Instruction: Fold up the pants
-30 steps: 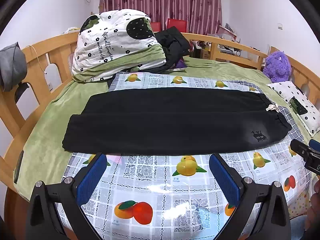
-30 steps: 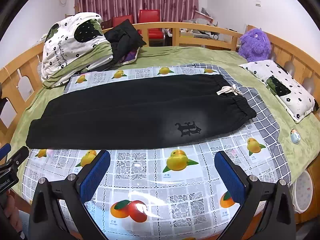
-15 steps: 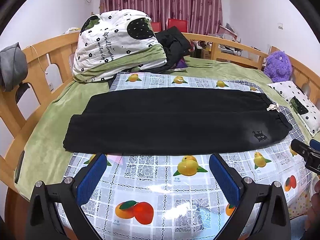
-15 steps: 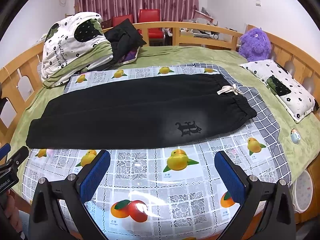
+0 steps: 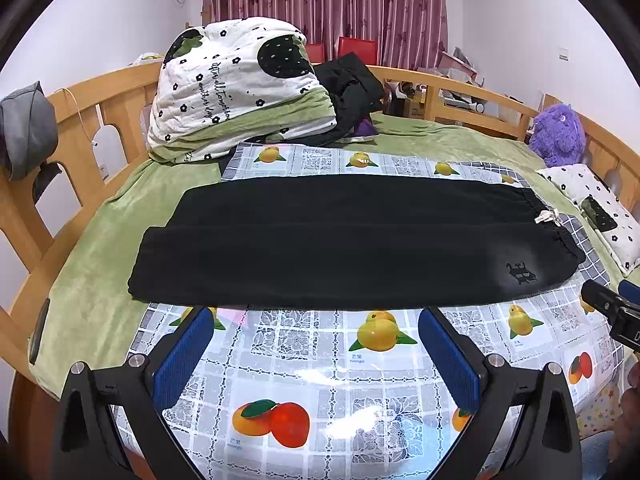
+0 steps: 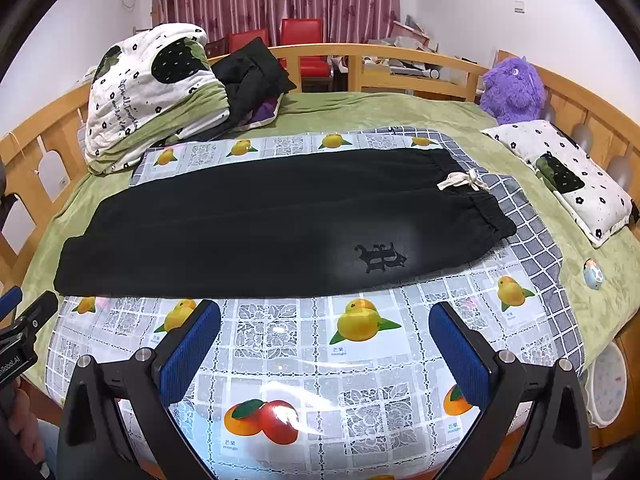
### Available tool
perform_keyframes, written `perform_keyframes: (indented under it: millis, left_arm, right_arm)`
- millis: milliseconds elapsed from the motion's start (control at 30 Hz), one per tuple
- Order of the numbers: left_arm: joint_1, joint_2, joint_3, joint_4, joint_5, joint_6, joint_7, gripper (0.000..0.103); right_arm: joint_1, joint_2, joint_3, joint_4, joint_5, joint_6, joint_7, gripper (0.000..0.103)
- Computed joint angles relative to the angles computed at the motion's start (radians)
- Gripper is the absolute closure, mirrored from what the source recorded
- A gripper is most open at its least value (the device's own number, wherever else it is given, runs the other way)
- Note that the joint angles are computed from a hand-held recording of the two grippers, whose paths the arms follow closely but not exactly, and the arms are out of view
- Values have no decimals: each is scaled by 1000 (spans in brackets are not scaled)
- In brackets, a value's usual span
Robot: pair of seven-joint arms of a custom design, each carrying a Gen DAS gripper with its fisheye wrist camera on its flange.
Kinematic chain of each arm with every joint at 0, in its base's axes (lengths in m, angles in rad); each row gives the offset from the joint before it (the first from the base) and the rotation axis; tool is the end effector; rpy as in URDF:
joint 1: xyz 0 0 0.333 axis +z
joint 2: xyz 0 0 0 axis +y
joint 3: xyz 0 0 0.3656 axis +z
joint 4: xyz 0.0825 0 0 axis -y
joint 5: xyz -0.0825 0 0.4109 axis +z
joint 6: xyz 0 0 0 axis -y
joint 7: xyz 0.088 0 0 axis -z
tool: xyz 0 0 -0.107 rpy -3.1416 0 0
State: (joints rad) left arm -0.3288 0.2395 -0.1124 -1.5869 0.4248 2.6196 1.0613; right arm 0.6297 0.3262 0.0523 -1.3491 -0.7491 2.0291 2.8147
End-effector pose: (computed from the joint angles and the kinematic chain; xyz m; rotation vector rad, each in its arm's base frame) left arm 0.6535 -0.3077 0.6314 -1.5610 1.9065 -0.8483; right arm 0.5984 0.4267 0.6370 -1.4662 2.0905 -0.8551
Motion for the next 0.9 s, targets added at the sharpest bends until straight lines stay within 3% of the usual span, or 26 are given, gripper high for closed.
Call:
perform_keyframes:
  millis: [900]
  left_arm:
    - [3,-5,-1,-7,-3,7,2,0]
  right_arm:
    - [3,-1,1,2,-7,9,-2,1]
